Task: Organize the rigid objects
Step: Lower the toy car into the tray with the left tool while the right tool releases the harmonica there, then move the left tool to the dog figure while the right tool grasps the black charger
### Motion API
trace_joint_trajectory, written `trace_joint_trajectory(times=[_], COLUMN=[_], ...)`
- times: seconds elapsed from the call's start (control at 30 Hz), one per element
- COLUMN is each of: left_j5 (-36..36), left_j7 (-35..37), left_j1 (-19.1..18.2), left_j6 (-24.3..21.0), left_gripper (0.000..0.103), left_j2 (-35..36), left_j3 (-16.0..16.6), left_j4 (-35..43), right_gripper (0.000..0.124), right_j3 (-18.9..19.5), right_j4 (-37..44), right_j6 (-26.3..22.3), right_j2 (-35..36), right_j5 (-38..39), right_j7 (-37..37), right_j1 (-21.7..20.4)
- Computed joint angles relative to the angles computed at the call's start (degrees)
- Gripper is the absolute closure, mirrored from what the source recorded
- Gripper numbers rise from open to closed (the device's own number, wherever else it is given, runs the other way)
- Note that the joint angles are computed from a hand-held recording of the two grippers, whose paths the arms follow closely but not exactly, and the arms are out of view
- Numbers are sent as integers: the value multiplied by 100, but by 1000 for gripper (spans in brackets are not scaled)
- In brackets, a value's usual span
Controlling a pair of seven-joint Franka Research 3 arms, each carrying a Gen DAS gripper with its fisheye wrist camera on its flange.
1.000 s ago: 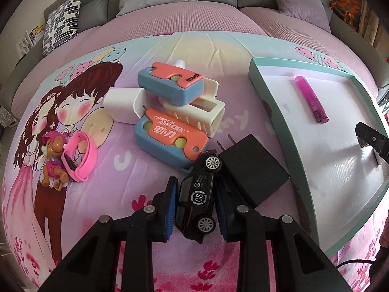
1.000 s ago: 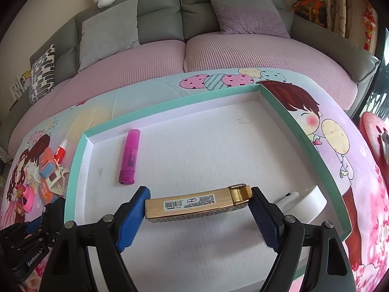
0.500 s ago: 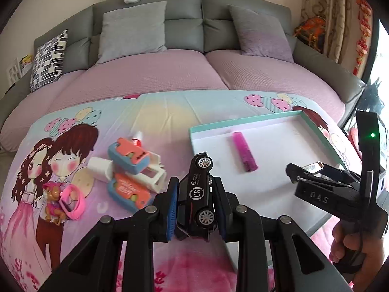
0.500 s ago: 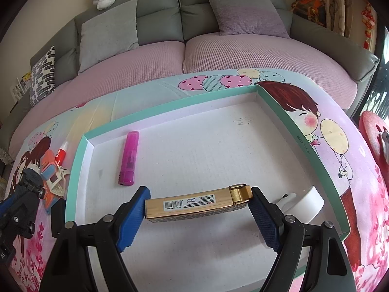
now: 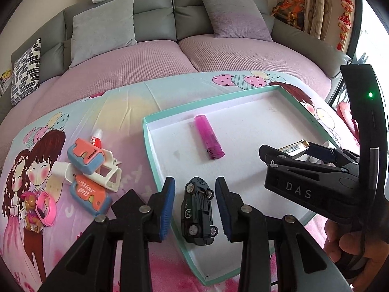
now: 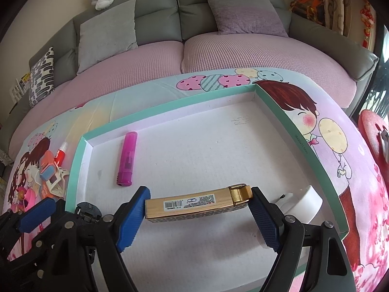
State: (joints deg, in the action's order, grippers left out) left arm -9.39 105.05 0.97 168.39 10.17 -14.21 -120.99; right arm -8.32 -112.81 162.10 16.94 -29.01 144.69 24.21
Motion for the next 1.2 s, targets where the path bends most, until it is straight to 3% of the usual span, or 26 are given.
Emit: trace_joint_trajectory(times=[0.03, 0.17, 0.2, 0.3, 0.63, 0.77, 0.87, 1.07, 1.2], left_j5=[6, 178, 298, 844, 3082, 3241, 3504, 3691, 3504], left_j7=[-57, -447, -633, -1403, -4738, -5337, -5618, -5533, -5070], left_j1=[1, -20, -46, -152, -158, 235, 448, 796, 937], left_j6=[5, 116, 151, 206, -452, -659, -896, -1005, -1009], left_gripper=[52, 43, 36, 21, 17, 16, 16, 16, 16], left_j2=[-3, -52, -63, -60, -54, -99, -104, -120, 1], left_j3=[27, 198, 278, 589, 1567, 1589, 1603, 1571, 1475], left_j4=[3, -28, -38, -22, 247, 238, 252, 224, 282], right_gripper=[39, 38, 36, 23, 21, 21, 21, 21, 26], right_j3=[-11, -112, -158, -288, -240, 133, 498, 1169, 1331], right_j4=[5, -9, -7, 33, 339, 554, 809, 1229, 1435], right_j6=[-2, 90, 119, 132, 548, 955, 879, 640, 456], right_j2=[3, -15, -20, -22, 136, 357, 559, 934, 1111], right_j5=[-17, -244, -355, -778, -1280, -641, -116, 810, 1222], right_j7=[14, 204, 297, 629, 1013, 190, -662, -2162, -2824], right_j1=[10, 91, 131, 254, 366, 253, 180, -1, 43])
